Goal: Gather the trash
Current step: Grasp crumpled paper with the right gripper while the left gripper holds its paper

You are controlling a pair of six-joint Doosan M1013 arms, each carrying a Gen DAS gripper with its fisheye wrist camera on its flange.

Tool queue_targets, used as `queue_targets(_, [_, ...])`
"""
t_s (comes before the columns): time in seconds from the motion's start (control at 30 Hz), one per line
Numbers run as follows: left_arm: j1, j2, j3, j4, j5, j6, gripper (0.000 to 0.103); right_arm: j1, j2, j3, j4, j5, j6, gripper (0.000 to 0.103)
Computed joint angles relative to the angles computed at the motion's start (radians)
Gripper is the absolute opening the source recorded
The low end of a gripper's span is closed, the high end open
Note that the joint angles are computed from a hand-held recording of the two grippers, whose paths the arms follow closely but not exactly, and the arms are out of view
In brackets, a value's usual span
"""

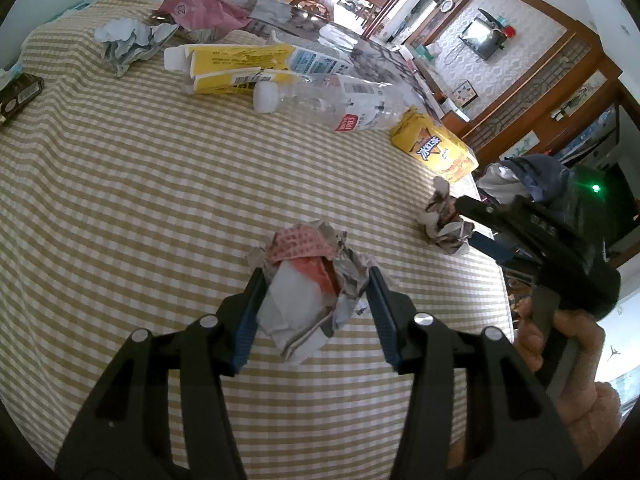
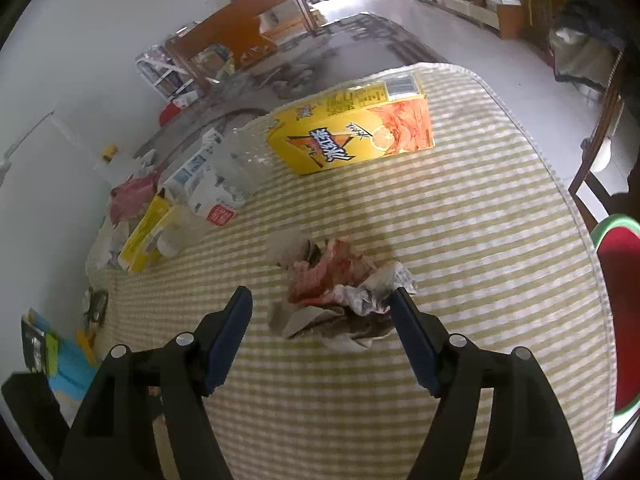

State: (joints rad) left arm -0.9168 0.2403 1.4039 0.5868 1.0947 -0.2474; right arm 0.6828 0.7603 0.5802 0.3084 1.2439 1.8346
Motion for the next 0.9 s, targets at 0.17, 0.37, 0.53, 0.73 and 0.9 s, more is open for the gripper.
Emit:
queue_targets(0.17, [0.001,0.001,-0.001,-0.008,-0.001,0.006,0.052,0.010,0.021,-0.034,-0.069,0.020,0.017,0.072])
queue_targets(0.37, [0.006,0.003,0.000,-0.025,0.008,-0.006,0.064,0.004,0.031,-0.038,-0.078,0.045,0.039,0.069])
queue_targets(0.53, [0.015,0.007,0.001,-0.076,-0.011,0.023,0.073,0.014,0.035,-0.052,-0.113,0.059,-0.021,0.057])
queue_targets(0.73, [0.011,0.016,-0.013,-0.070,-0.010,0.073,0.052,0.022,-0.001,-0.006,-0.126,0.004,-0.096,0.017])
queue_targets(0.9, [-0.001,0.006,-0.002,0.003,-0.013,0.016,0.049,0.011,-0.045,0.063,-0.079,-0.033,-0.111,0.011])
